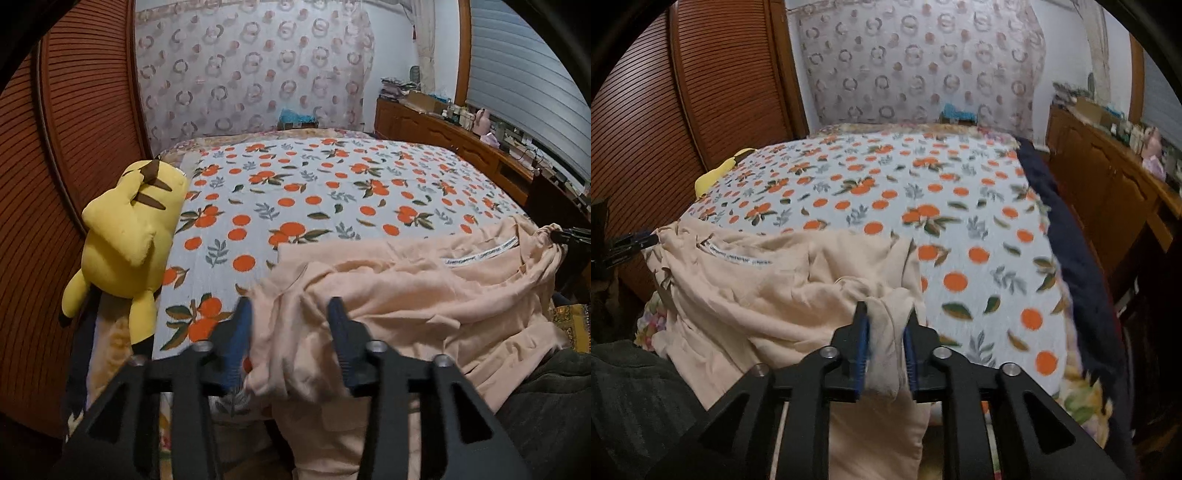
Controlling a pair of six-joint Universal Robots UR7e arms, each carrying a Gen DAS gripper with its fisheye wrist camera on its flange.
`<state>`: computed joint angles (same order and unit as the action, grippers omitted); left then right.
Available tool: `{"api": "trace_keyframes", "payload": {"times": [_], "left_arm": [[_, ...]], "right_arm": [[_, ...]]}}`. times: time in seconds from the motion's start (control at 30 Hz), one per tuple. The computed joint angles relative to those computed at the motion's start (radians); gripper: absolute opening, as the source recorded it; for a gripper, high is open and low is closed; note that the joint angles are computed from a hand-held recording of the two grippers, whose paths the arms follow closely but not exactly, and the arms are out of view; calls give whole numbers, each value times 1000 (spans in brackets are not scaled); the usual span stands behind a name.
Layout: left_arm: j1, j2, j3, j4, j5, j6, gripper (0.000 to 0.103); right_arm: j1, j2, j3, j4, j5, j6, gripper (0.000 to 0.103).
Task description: Fold small clothes
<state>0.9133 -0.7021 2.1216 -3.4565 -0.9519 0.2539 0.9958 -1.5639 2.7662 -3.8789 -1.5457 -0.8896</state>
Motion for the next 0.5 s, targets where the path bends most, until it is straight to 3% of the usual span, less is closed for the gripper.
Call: {"api": "trace_keyframes", "payload": {"times": [0.07, 0.1, 0.13, 0.33, 0.5], "left_arm": [[2, -1, -10, 2, -5, 12, 63], [1, -2, -15, 1, -7, 22, 77], [2, -3, -23, -2, -13, 37, 81], [32, 10, -131, 79, -42, 77, 81], [69, 32, -240, 202, -46, 61, 81]], "right_arm": [[42, 57, -11, -71, -33, 6, 40], [49, 58, -15, -82, -36, 2, 47], [51, 54, -13, -87, -33, -3, 47], [89, 104, -83, -88, -71, -14, 53], [75, 135, -163, 27, -72, 27, 53]]}}
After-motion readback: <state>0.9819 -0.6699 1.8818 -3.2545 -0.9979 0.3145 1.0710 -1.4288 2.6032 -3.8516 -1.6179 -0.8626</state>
